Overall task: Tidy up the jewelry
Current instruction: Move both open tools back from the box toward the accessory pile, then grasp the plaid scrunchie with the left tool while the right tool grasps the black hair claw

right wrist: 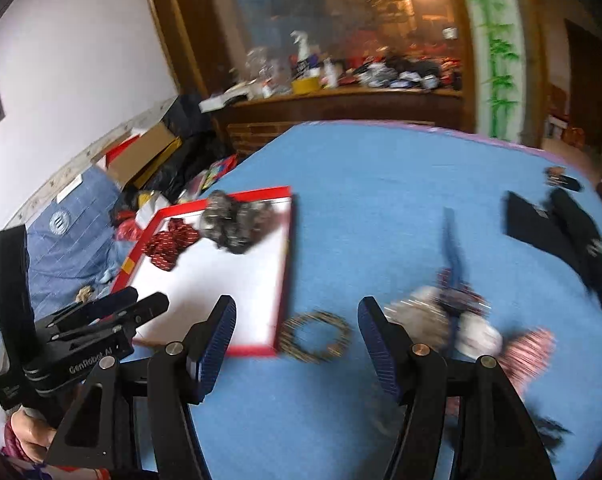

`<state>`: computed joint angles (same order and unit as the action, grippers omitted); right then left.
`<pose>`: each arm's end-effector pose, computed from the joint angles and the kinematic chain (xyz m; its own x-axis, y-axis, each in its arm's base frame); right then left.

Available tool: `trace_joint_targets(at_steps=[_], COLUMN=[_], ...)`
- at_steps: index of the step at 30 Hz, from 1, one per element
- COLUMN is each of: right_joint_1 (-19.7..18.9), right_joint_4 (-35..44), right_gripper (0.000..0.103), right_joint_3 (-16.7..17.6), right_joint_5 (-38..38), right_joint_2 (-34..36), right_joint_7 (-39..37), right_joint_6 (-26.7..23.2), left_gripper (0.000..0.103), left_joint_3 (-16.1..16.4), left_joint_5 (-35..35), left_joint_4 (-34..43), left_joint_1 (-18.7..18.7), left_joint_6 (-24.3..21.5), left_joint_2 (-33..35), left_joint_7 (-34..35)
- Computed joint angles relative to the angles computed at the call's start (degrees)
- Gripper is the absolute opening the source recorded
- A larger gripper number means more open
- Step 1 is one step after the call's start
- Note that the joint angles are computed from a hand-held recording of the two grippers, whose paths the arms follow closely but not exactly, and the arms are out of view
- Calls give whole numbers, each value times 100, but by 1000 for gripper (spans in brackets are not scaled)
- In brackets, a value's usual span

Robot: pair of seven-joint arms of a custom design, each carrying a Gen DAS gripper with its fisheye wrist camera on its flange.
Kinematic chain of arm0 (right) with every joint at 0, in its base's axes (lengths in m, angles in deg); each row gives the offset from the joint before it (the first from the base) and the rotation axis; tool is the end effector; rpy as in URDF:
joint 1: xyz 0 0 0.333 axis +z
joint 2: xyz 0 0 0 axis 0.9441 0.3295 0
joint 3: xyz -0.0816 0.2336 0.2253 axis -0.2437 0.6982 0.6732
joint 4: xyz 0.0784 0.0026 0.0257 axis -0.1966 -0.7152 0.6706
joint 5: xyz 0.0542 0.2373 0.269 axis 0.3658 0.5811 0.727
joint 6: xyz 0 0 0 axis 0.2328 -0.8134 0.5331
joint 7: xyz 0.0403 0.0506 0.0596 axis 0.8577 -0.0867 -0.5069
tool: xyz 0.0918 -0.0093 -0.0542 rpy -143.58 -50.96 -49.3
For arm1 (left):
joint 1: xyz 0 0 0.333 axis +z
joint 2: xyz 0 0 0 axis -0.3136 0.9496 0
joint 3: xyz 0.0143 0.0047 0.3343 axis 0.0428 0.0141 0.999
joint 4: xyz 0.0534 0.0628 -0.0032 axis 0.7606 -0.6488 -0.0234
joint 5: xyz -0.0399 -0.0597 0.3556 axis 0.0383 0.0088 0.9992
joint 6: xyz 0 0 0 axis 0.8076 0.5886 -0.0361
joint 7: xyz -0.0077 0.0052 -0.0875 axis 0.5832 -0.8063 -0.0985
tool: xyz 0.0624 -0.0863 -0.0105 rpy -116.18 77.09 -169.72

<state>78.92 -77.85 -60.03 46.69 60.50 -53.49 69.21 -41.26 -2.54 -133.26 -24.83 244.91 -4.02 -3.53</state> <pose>0.5912 0.1058 0.4201 0.5924 -0.7745 -0.2216 -0.6163 -0.2586 -0.7438 0.4668 -0.1844 0.4202 0.3089 -0.9429 0.1247 -0.6341 -0.3019 -0.7119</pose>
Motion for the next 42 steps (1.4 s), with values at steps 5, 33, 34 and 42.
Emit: trace_joint_targets(at_steps=[5, 33, 34, 42], right_joint_1=[-387, -1103, -1084, -1215], right_joint_4=[-489, -63, -47, -298], right_gripper=[68, 75, 74, 16], right_joint_3=[-224, -411, -371, -271], right_joint_5=[1092, -604, -592, 626], right_joint_2=[-237, 636, 660, 300], right_joint_7=[-1167, 1509, 1455, -65], right_joint_6=[20, -417, -374, -505], left_gripper=[60, 61, 61, 60], left_joint_3=[-276, 47, 49, 58], left_joint_5=[397, -94, -96, -696], left_joint_4=[390, 665, 668, 682], left_joint_1=[-443, -797, -800, -709], left_joint_6=[-271, 544, 550, 824], left_joint_2=[470, 1055, 1057, 1167], left_joint_7=[-30, 531, 536, 1140])
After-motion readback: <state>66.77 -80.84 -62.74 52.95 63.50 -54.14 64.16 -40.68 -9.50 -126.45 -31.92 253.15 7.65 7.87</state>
